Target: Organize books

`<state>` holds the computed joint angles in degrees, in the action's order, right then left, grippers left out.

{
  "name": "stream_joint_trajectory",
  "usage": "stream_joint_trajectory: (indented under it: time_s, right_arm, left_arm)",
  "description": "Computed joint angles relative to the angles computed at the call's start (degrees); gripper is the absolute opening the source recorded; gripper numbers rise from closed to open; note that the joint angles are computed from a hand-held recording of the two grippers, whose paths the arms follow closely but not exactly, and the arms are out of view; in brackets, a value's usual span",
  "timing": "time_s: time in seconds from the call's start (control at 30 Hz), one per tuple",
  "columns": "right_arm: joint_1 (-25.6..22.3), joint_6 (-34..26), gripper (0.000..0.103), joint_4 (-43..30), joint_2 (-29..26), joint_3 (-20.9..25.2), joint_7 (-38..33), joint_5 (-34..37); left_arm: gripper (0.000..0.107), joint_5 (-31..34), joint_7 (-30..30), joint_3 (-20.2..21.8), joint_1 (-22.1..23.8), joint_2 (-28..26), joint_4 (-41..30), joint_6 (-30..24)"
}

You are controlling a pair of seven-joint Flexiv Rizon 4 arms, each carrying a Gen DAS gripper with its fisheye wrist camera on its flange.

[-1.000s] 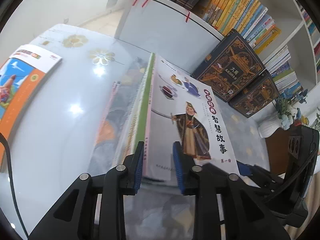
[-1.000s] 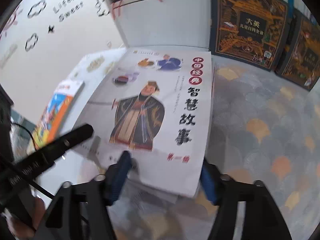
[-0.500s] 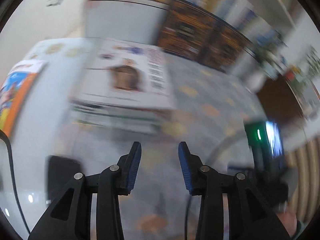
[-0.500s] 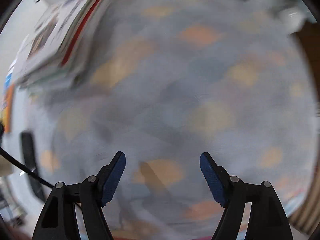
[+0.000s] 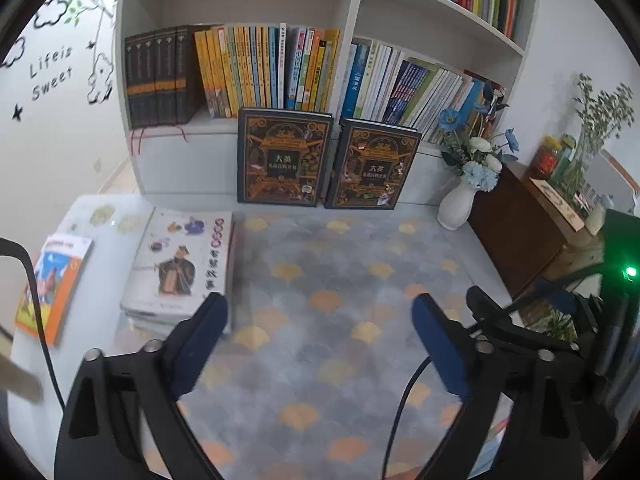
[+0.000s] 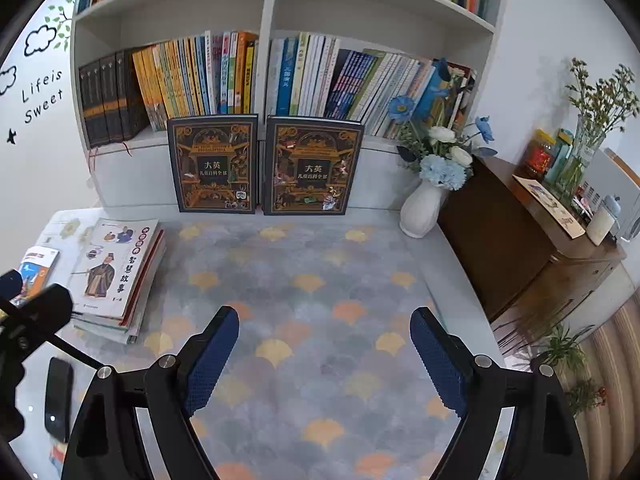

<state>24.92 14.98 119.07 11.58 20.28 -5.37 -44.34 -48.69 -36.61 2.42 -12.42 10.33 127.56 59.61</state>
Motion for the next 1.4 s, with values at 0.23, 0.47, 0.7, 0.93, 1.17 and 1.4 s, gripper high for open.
stream_joint_trajectory:
  time_s: [0.23, 0.47, 0.7, 0.93, 1.17, 1.4]
  right_arm:
    - [-1.13, 2.92, 0.086, 4.36, 5.95, -0.2, -2.82, 4.07]
    - [-3.75, 9.57, 0.086, 8.19, 9.96, -0.55, -7.59, 8.39]
    - [-5.48, 12.22, 0.086, 10.02, 11.83, 0.44, -9.73, 9.2]
    - [-6.34, 13.38, 0.086, 10.69, 12.61, 0.87, -10.96, 9.65]
    - [-6.83, 14.44, 0.086, 11.27, 13.0, 0.79, -11.36, 10.95]
    - [-6.93, 14.87, 0.086, 11.61, 12.83, 0.56, -11.77, 11.89]
  left_arm:
    - [0.097, 9.18, -11.34, -2.14, -1.22, 3.45, 4.24, 3.4]
    - [0.097, 15.19, -18.85, -1.94, -4.4, 5.57, 7.49, 11.26]
    - [0.097, 12.9, -20.56, -0.6, -7.18, 5.99, 8.68, 12.03]
    - [0.097, 16.85, -25.2, -1.04, -6.3, 6.59, 9.46, 12.53]
    - [0.097, 23.87, -30.13, -2.29, -4.15, 6.7, 9.38, 13.8]
    - [0.098, 30.78, -33.88, -2.93, -2.21, 5.67, 8.24, 14.43]
